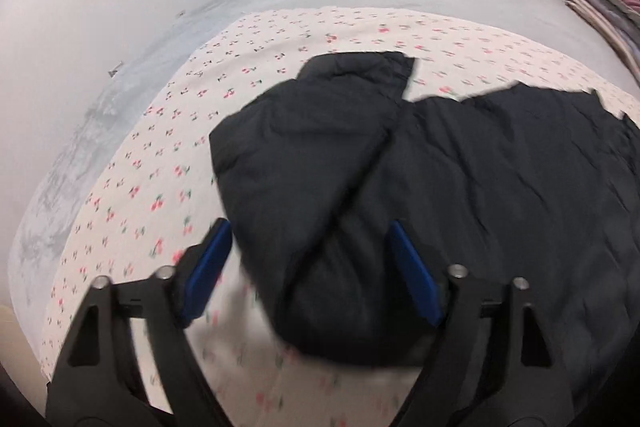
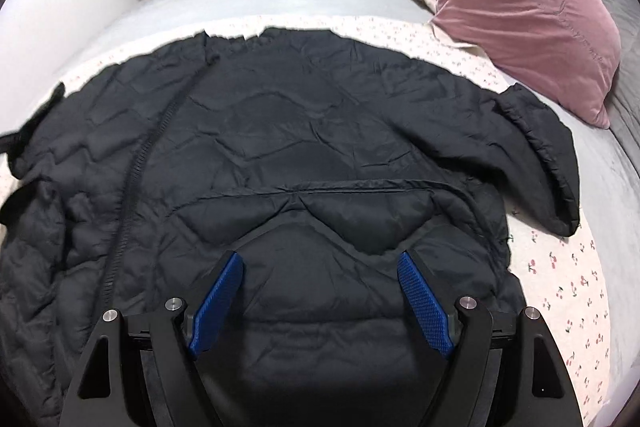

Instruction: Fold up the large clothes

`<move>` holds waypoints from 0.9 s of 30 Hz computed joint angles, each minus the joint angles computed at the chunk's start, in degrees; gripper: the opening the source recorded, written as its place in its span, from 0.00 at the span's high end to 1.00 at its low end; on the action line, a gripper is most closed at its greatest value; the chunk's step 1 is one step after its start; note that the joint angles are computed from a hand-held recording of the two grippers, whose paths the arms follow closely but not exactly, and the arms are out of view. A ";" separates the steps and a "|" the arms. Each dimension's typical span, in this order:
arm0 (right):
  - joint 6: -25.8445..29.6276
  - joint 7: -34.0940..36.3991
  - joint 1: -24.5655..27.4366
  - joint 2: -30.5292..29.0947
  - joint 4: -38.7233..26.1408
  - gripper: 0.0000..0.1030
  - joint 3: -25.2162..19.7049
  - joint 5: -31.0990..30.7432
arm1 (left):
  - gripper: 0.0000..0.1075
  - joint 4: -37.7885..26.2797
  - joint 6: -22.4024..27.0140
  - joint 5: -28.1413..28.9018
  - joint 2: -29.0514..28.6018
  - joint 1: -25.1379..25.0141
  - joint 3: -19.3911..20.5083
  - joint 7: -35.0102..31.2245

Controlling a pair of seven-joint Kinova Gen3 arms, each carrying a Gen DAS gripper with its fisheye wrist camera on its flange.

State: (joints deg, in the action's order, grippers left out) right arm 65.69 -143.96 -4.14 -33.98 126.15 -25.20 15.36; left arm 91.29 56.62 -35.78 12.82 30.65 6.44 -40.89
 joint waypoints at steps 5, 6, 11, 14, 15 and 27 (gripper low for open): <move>-1.46 -1.02 0.70 0.89 0.85 0.21 -0.11 1.58 | 0.89 3.65 -7.14 0.99 -2.82 0.79 -7.92 4.89; -1.59 -1.18 0.83 0.88 1.01 0.21 0.05 1.83 | 0.89 5.51 -9.47 1.67 -5.48 1.26 -10.57 7.22; -1.48 -1.10 0.68 0.46 0.96 0.21 1.01 1.66 | 0.69 14.78 -16.94 5.57 -12.28 3.82 -23.84 9.35; -1.87 -0.88 0.89 0.31 0.94 0.21 1.45 1.97 | 0.60 16.44 -12.46 5.58 -10.50 7.50 -31.81 10.23; -2.00 -0.75 0.94 0.17 1.00 0.21 1.76 1.94 | 0.59 17.15 -11.69 5.20 -9.95 9.01 -34.46 10.49; -9.88 8.25 -3.36 -7.69 1.27 0.21 11.26 -3.77 | 0.29 24.35 -15.86 8.46 -30.95 39.16 -47.74 0.70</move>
State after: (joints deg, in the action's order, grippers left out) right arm 55.81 -135.71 -7.50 -41.68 127.41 -13.94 11.59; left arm 115.64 40.76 -27.33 -18.13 69.80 -41.30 -40.19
